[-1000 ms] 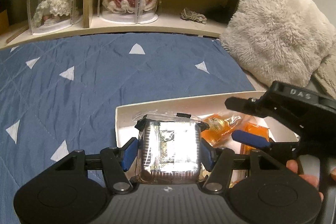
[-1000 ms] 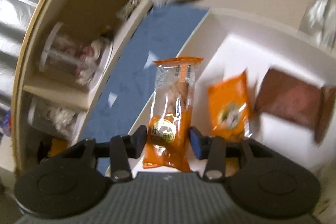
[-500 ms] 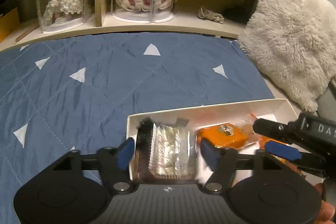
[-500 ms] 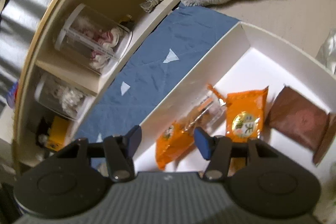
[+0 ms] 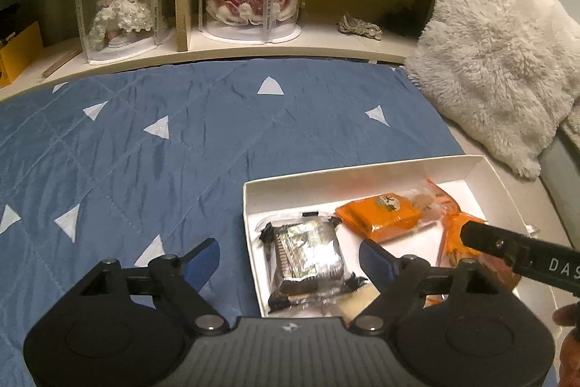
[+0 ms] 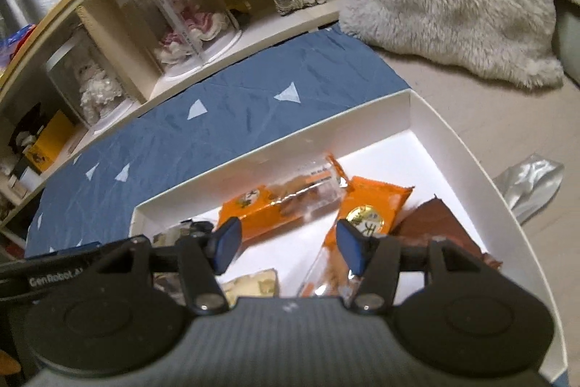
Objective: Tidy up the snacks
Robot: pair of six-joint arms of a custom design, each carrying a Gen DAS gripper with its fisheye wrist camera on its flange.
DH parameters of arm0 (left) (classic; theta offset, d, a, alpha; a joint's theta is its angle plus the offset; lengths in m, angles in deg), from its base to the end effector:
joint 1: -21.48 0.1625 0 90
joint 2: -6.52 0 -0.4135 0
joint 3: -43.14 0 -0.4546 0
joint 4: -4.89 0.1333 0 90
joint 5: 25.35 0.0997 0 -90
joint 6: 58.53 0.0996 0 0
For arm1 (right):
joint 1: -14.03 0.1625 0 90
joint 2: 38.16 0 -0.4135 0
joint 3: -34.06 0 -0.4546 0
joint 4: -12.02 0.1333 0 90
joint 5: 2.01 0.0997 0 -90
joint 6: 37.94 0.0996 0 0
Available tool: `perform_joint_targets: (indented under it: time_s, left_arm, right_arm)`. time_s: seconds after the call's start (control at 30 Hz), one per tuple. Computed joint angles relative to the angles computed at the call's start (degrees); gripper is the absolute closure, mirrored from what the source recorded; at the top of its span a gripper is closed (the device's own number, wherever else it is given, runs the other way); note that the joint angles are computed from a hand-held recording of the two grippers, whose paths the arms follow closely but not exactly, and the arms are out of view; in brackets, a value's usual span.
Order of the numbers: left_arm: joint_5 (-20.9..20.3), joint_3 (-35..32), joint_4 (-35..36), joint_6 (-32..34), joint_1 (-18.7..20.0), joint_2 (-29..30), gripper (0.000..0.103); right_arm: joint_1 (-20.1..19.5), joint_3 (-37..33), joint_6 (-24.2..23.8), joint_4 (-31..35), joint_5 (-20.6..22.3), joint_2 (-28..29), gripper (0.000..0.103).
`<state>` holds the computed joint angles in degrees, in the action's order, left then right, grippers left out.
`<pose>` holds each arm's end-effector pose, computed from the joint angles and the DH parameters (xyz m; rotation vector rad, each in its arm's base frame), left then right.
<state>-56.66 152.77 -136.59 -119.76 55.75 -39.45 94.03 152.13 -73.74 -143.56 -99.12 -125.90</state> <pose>-0.3527 -0.5046 -0.0192 0.0270 2.2670 -0.9584 0.0241 -0.5598 0.3229 0.5508 -2.6434 0.7248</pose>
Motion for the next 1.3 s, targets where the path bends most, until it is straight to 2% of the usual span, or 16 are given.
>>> perform_joint_targets:
  time_s: [0.2, 0.3, 0.4, 0.63, 0.9, 1.03, 1.2, 1.3]
  left_arm:
    - [0.07, 2.46, 1.99, -2.72, -2.92, -2.75, 0.009]
    - [0.21, 3.48, 3.71, -4.07, -4.62, -4.19, 0.0]
    - [0.34, 4.22, 6.67, -6.06, -6.41, -5.59, 0.0]
    - [0.59, 5.72, 12.38, -11.4, -10.99, -8.04, 0.0]
    - [0.26, 7.06, 19.52, -19.55, -16.07, -10.19, 0.0]
    - [0.25, 7.58, 23.67, -24.51, -18.88, -11.11, 0.0]
    - [0.28, 6.83, 32.15, -30.46, -22.29, -11.34, 0.0]
    - [0.35, 7.07, 34.03, -32.79, -24.12, -11.63, 0.0]
  right_arm:
    - [0.97, 2.58, -2.97, -1.06, -0.8, -4.14, 0.029]
    - [1.38, 3.75, -3.64, -1.32, -1.67, -6.36, 0.025]
    - [1.82, 4.9, -3.91, -1.45, -2.5, -8.44, 0.019]
    - [2.51, 7.76, -6.31, -0.09, -1.35, -15.24, 0.001]
    - [1.92, 11.86, -11.76, 2.55, -0.55, -24.74, 0.001]
    - [0.82, 13.38, -13.17, 5.42, 0.77, -29.7, 0.001]
    - [-0.67, 15.11, -14.84, 8.16, 2.38, -35.5, 0.001]
    - [-1.64, 15.91, -15.74, 9.94, 3.44, -38.95, 0.001]
